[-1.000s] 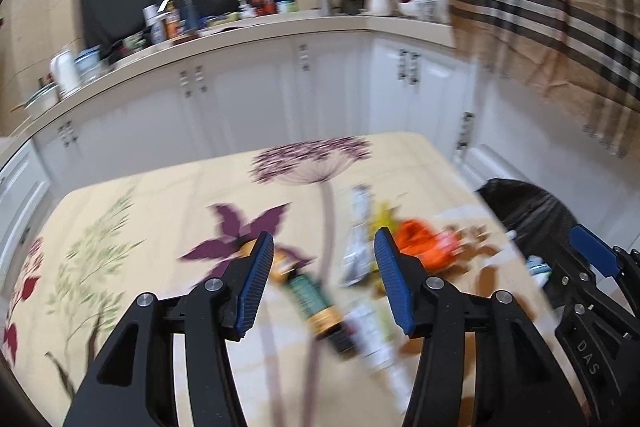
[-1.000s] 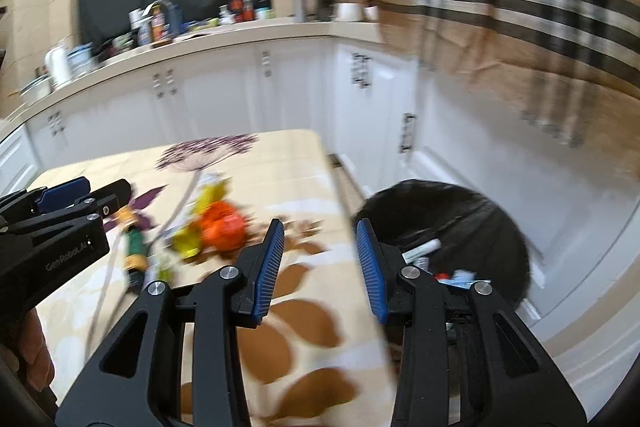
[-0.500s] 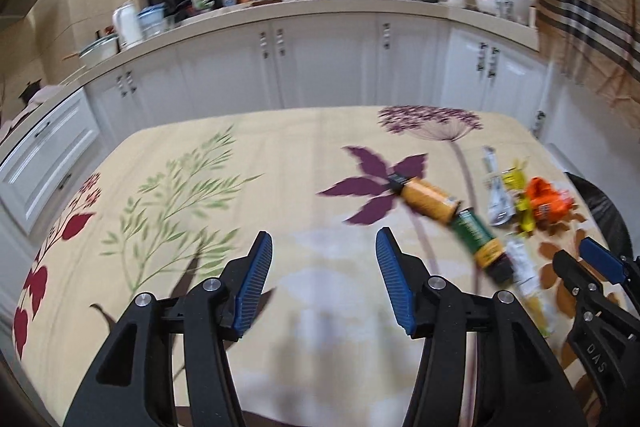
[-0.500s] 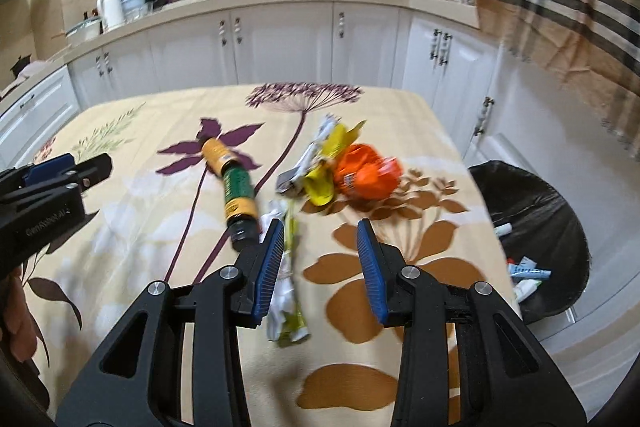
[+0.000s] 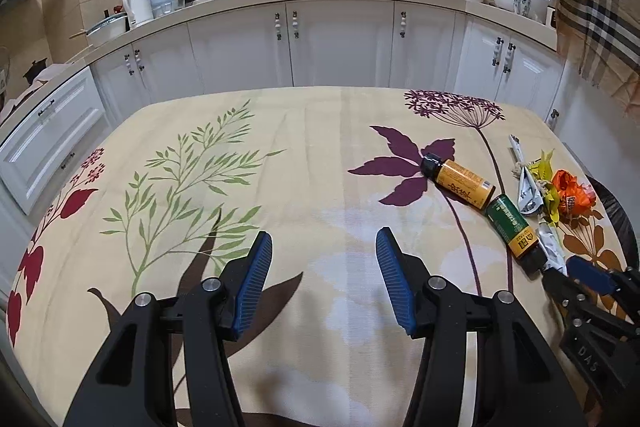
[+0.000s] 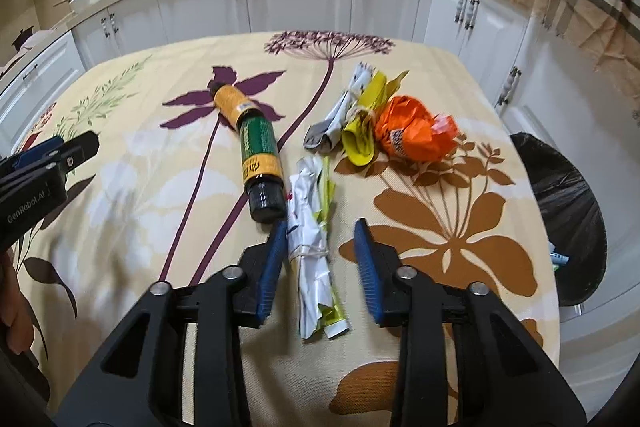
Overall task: Collect trash
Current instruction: 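Grasp the crumpled white wrapper with the right tool while the left tool grasps the green bottle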
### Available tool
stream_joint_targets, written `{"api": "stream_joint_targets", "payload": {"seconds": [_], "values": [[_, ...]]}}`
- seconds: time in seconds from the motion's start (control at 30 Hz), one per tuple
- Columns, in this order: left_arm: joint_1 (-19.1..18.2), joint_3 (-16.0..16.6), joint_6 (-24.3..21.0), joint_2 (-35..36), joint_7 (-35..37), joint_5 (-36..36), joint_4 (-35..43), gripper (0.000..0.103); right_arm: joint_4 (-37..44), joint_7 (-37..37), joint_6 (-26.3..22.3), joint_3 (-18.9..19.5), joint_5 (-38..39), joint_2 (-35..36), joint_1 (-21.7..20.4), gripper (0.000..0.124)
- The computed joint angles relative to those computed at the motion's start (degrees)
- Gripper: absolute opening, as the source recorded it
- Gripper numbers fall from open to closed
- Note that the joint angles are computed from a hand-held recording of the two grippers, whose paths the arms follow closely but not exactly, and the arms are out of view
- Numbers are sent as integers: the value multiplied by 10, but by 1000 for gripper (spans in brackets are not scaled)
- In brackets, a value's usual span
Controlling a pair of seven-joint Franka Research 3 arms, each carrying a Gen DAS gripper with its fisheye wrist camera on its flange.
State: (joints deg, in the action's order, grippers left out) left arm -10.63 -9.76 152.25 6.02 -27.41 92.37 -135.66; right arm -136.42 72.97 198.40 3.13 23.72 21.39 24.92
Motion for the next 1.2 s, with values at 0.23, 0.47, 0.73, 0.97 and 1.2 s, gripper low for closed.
{"api": "stream_joint_targets", "payload": {"seconds": [0.23, 0.47, 0.73, 0.97, 1.2], "values": [[-5, -2, 12, 11, 2, -1, 15, 54, -8, -6, 4, 7, -11, -5, -8, 18], [-21, -7, 23, 37, 23, -9, 53, 54, -57, 7, 80, 16, -18, -40, -33, 18], [-51, -4, 28, 87, 59, -29, 117, 54, -82, 38, 124, 9, -25, -58, -77, 18], [-77, 11, 31, 137, 113, -76, 174, 58, -87, 80, 137, 4, -59, -53, -124, 18], [-94, 30, 40, 168, 165, -136, 199, 51, -87, 112, 140, 5, -101, -45, -154, 18]]}}
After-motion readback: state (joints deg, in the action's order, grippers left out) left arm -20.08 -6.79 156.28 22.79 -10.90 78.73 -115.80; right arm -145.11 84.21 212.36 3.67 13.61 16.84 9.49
